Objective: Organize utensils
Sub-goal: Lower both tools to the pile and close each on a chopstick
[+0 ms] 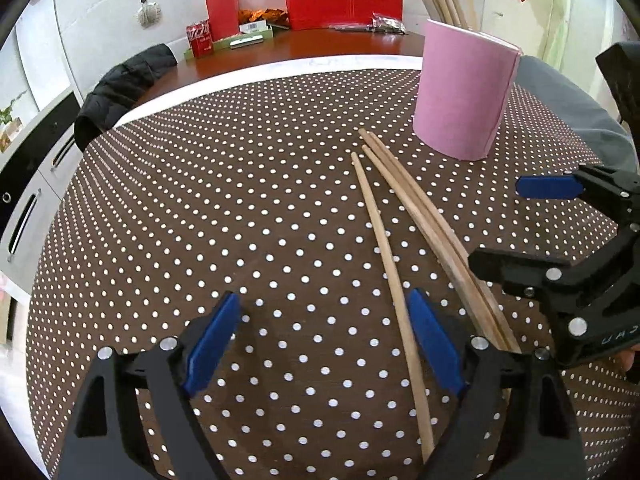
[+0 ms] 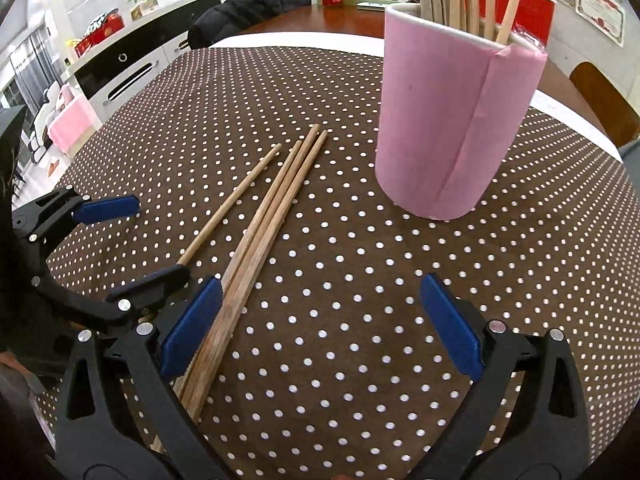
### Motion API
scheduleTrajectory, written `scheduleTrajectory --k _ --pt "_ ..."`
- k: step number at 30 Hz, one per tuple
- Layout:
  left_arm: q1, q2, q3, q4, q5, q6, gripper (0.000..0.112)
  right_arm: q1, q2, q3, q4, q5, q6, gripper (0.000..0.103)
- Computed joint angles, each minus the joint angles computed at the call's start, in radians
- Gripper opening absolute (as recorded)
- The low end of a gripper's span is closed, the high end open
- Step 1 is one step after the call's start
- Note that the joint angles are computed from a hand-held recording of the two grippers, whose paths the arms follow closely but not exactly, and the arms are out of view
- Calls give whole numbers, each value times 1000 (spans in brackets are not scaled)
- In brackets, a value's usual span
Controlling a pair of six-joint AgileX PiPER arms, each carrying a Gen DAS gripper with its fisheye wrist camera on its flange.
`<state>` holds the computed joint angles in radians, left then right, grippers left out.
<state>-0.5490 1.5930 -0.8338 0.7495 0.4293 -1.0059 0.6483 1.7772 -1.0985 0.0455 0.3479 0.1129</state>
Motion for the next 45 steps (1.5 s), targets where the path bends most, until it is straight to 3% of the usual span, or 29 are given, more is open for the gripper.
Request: scheduleTrajectory --k 5,13,21,27,33,38,43,44,45 --pt "-43 -5 12 106 39 -90 85 10 23 -29 -87 22 76 94" --pt "-14 -3 -3 48 43 -8 85 8 13 6 -88 -22 61 94" --pt "13 -7 -2 20 30 47 85 47 35 -11 -221 -26 202 94" --pt "16 -6 -2 15 23 52 85 66 37 -32 -348 59 319 89" --pt "8 1 -3 45 25 17 85 47 24 -9 -380 15 369 86" --pt "37 39 -43 21 -7 57 85 34 50 -48 -421 0 437 70" --pt "51 90 -139 -95 42 227 84 35 72 -84 -382 -3 376 39" --pt "55 96 -149 -119 43 251 82 43 77 -92 -405 3 391 38" --pt "66 98 -156 -178 26 315 72 53 84 -99 -444 7 420 34"
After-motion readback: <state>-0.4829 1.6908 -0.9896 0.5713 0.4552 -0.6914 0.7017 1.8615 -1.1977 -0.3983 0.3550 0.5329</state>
